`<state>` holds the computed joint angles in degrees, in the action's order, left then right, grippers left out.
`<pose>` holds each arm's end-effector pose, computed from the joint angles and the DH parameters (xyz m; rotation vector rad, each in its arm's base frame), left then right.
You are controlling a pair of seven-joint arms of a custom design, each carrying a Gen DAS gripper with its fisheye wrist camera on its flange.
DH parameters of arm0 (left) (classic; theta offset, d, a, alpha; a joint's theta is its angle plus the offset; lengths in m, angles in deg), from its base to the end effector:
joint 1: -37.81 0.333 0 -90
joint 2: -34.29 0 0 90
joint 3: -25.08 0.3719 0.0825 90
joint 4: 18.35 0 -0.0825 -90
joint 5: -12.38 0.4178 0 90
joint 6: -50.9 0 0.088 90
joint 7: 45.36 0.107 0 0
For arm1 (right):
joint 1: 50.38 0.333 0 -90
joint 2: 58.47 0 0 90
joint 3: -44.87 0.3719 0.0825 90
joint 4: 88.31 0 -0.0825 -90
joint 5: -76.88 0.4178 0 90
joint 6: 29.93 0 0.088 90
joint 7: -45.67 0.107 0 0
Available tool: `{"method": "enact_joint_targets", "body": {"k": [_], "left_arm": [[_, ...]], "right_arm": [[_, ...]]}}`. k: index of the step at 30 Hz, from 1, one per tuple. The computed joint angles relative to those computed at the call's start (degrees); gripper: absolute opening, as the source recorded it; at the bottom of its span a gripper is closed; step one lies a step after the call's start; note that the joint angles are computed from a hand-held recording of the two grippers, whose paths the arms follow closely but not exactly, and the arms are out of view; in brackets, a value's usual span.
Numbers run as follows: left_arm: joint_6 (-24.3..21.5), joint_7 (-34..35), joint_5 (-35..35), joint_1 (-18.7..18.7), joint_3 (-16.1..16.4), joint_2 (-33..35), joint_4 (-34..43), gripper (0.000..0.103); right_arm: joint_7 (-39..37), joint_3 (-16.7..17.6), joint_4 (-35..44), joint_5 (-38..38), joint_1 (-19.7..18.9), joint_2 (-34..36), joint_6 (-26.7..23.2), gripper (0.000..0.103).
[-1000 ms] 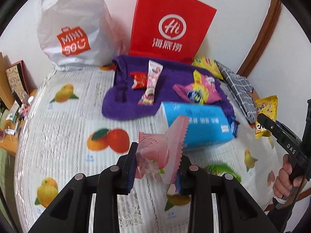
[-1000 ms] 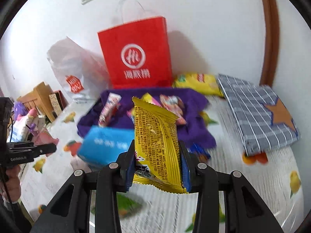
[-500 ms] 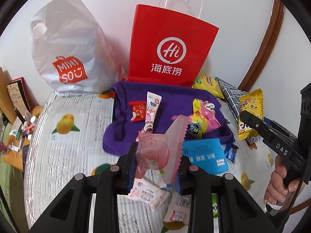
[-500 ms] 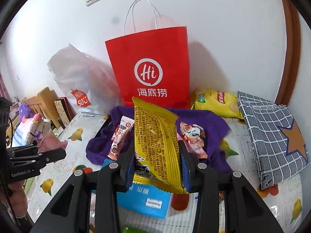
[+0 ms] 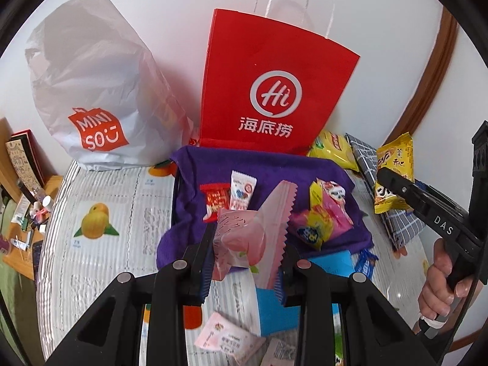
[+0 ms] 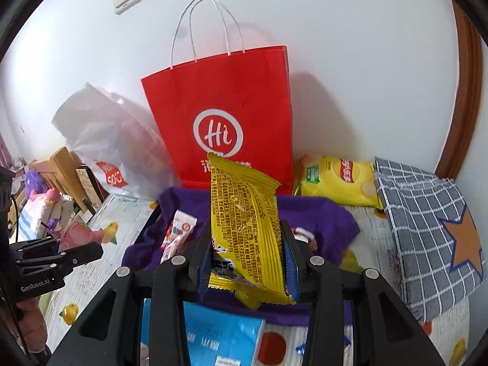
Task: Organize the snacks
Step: 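Carry the pink candy and yellow bar over the purple towel with both grippers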
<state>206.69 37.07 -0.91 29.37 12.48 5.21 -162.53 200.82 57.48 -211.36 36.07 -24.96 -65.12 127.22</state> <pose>0.4123 -0.1634 0.5660 -1.8348 1.9682 -0.8891 0.4400 0.3833 0.5655 -1.7551 1.5893 -0.5475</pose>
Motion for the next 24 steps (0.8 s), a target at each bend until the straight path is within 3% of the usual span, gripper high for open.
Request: {"method": "enact_joint_targets", "body": {"k": [10,24], "left_arm": [[0.1,0.4,0.4,0.5,0.3,8.5,7.0,0.030],[-0.3,0.5,1.8,0.6,0.8,14.8,10.6,0.030]], "right_arm": [[-3.6,-2.3,5.4,2.3,0.2,5.9,1.5,0.039],[-9.3,-4.3,5.2,8.4,0.4,8.5,0.7,0.039]]}}
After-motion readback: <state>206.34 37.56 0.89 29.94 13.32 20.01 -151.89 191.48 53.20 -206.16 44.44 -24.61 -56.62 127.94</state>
